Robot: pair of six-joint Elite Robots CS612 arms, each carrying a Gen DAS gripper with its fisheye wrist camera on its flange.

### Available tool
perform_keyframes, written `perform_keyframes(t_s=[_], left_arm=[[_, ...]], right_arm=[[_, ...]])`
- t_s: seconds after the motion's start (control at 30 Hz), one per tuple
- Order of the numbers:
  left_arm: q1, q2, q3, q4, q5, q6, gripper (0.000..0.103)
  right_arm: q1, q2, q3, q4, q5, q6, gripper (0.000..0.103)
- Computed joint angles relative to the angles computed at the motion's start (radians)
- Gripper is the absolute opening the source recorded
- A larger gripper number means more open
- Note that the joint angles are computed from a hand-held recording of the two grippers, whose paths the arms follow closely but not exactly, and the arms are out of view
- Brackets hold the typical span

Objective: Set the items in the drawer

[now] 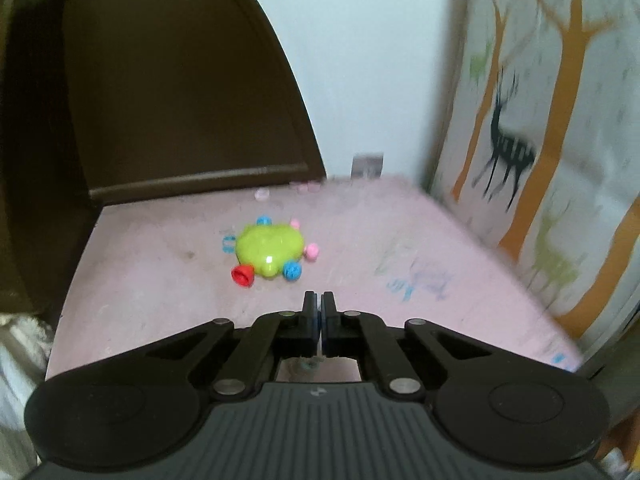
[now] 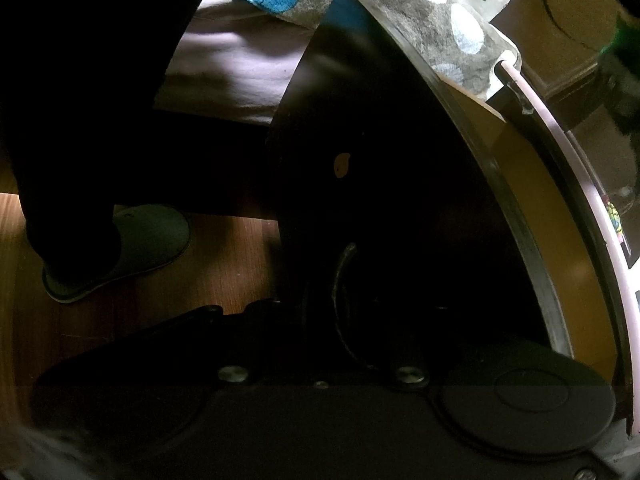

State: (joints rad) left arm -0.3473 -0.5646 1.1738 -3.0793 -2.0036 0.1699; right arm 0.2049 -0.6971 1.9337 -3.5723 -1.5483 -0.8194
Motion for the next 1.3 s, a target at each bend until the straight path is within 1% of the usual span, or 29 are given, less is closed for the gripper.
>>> perform_keyframes(t_s=[0.07,0.17,0.3,0.37,0.47,0.5,0.57,0.6,0.63,0.67,0.7,0.73,0.8,0.9,0.97,1.03,1.1,1.13,1.17,1.2,1.27,1.3], left_arm=[[0.011,-0.012,0.008,-0.02,-0.041,-0.062,0.001],[0.022,-0.036,0.031,-0.045,-0.089,-0.107,0.001],[0.027,-0.073,0.071,-0.045,-0.115,-0.103,0.001],[0.029,-0.092,0.098,-0.06,-0.124,-0.094,0.001],[0.028,-0.117,0.136,-0.068,-0.122,-0.062,0.001],[0.026,-0.124,0.147,-0.056,-0.117,-0.032,0.001],[0.017,-0.141,0.162,0.03,-0.088,0.063,0.001],[0.011,-0.148,0.167,0.08,-0.068,0.11,0.003],[0.003,-0.152,0.175,0.106,-0.032,0.152,0.013],[-0.005,-0.153,0.184,0.105,0.007,0.181,0.036],[-0.011,-0.15,0.192,0.095,0.041,0.205,0.052],[-0.015,-0.145,0.195,0.09,0.057,0.214,0.067],[-0.019,-0.131,0.193,0.089,0.066,0.21,0.067],[-0.026,-0.107,0.184,0.093,0.105,0.213,0.067],[-0.024,-0.086,0.165,0.098,0.113,0.164,0.067],[-0.019,-0.073,0.153,0.115,0.101,0.124,0.066],[-0.021,-0.07,0.16,0.1,0.106,0.15,0.056],[-0.021,-0.074,0.171,0.088,0.1,0.167,0.039],[-0.019,-0.078,0.176,0.093,0.079,0.166,0.011],[-0.017,-0.083,0.181,0.1,0.067,0.157,0.008],[-0.021,-0.093,0.204,0.082,0.081,0.183,0.008],[-0.02,-0.097,0.213,0.079,0.074,0.186,0.008]], right_arm=[[0.001,-0.001,0.0,0.002,-0.002,0.001,0.016],[0.001,-0.001,-0.001,0.004,-0.003,0.003,0.016],[0.0,-0.002,-0.001,0.005,-0.003,0.001,0.016],[0.0,-0.002,-0.001,0.005,-0.004,0.0,0.016],[0.001,-0.002,-0.003,0.009,-0.006,0.002,0.016],[0.001,-0.002,-0.004,0.011,-0.006,0.002,0.016],[0.001,-0.003,-0.004,0.013,-0.007,0.004,0.016],[0.002,-0.003,-0.004,0.014,-0.008,0.006,0.016],[0.002,-0.003,-0.004,0.014,-0.009,0.007,0.016],[0.002,-0.003,-0.004,0.014,-0.009,0.008,0.016],[0.0,-0.004,-0.004,0.016,-0.004,0.004,0.016],[0.0,-0.005,-0.005,0.018,-0.005,0.004,0.016],[0.002,-0.005,-0.006,0.02,-0.008,0.005,0.016],[0.001,-0.004,-0.006,0.018,-0.005,0.004,0.016],[0.0,-0.003,-0.006,0.016,-0.004,0.001,0.016],[0.0,-0.003,-0.006,0.015,-0.002,0.0,0.016],[-0.001,-0.003,-0.005,0.014,-0.001,-0.001,0.016],[-0.001,-0.002,-0.004,0.012,0.0,-0.002,0.016],[-0.001,-0.002,-0.005,0.012,0.0,-0.002,0.015],[-0.001,-0.002,-0.004,0.011,0.0,-0.002,0.015],[-0.001,-0.002,-0.004,0.01,-0.001,-0.001,0.015],[-0.001,-0.002,-0.004,0.01,-0.002,0.0,0.015]])
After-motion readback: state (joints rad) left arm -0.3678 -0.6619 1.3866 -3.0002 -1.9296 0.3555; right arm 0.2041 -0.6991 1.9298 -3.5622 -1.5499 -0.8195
